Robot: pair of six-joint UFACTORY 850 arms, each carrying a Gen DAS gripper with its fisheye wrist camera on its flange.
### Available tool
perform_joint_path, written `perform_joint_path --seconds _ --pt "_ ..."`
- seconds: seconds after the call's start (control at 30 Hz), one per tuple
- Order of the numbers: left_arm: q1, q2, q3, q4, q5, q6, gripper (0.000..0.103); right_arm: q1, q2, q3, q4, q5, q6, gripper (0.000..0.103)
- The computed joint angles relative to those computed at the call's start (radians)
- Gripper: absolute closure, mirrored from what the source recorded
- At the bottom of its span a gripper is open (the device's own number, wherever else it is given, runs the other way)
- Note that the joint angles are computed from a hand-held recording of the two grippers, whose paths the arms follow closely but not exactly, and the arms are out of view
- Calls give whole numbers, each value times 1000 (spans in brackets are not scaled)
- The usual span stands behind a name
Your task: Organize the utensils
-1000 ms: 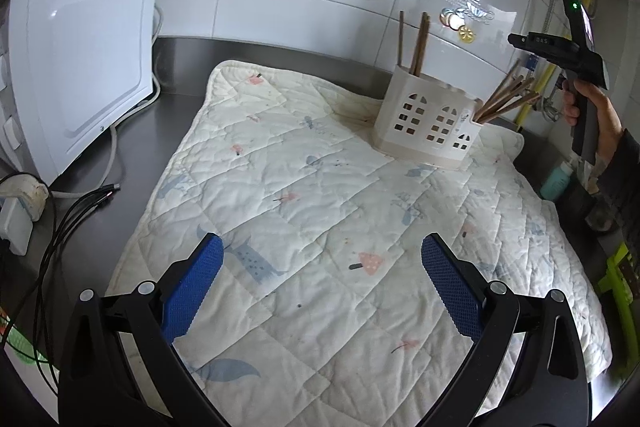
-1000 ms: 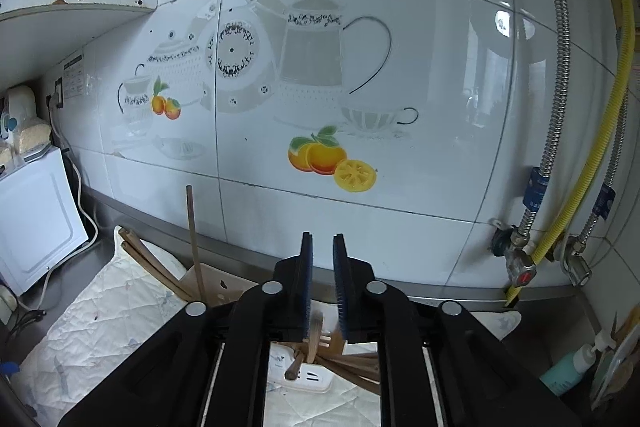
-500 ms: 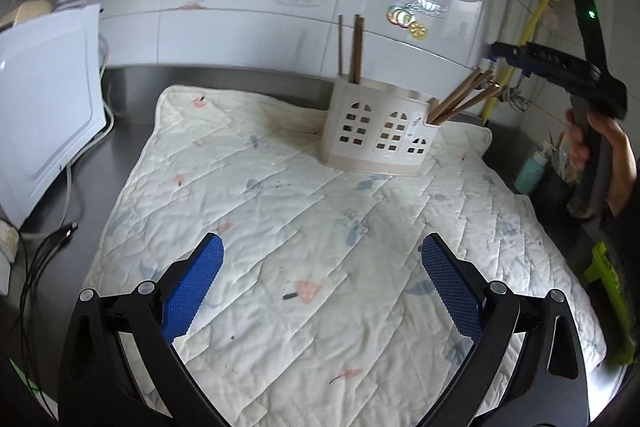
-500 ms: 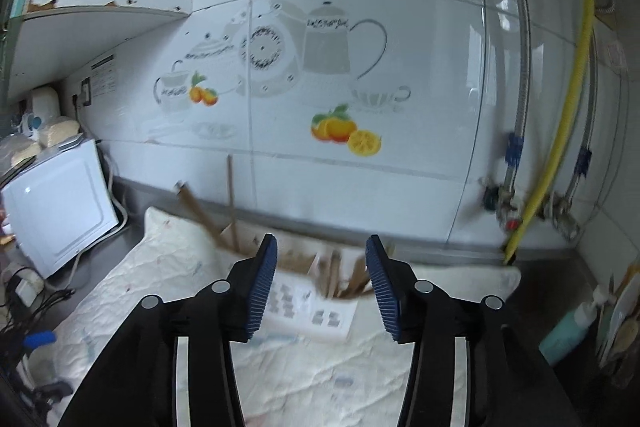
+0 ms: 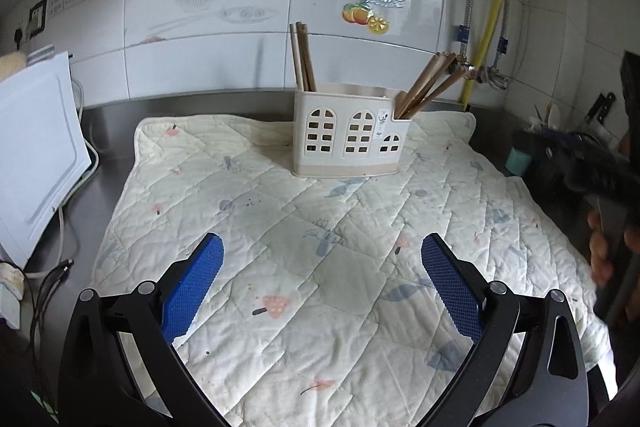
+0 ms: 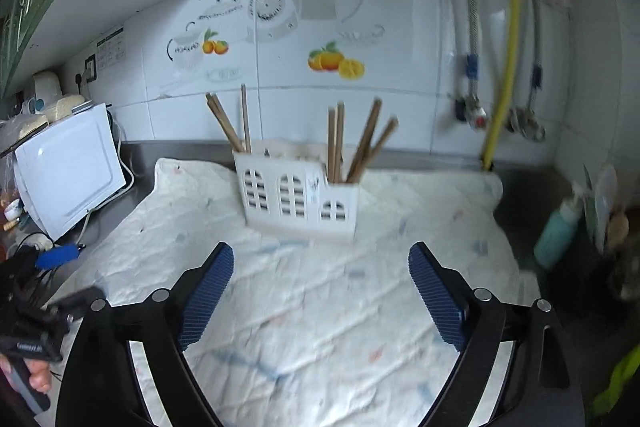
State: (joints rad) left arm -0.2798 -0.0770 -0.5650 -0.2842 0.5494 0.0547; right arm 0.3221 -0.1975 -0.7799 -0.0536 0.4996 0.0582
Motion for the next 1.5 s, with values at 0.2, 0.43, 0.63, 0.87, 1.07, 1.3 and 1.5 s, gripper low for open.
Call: perform_joint_path --seconds 0.2,0.43,0.63,0.87,1.07,1.3,1.5 --pt "-39 22 29 -81 50 73 5 23 39 80 98 5 -52 12" --pt "-16 72 75 -32 52 0 5 38 67 145 61 -9 66 9" --pt "-10 86 93 -43 36 1 5 68 73 163 119 -5 18 9" --pt "-25 78 87 -90 28 43 5 85 78 178 154 4 -25 9" --pt "-29 64 78 -108 17 51 5 94 77 178 186 11 -66 9" --pt "-20 59 75 -88 19 19 5 89 73 174 189 8 -72 8" --pt "-25 49 66 -97 16 34 5 81 64 170 192 7 -74 8"
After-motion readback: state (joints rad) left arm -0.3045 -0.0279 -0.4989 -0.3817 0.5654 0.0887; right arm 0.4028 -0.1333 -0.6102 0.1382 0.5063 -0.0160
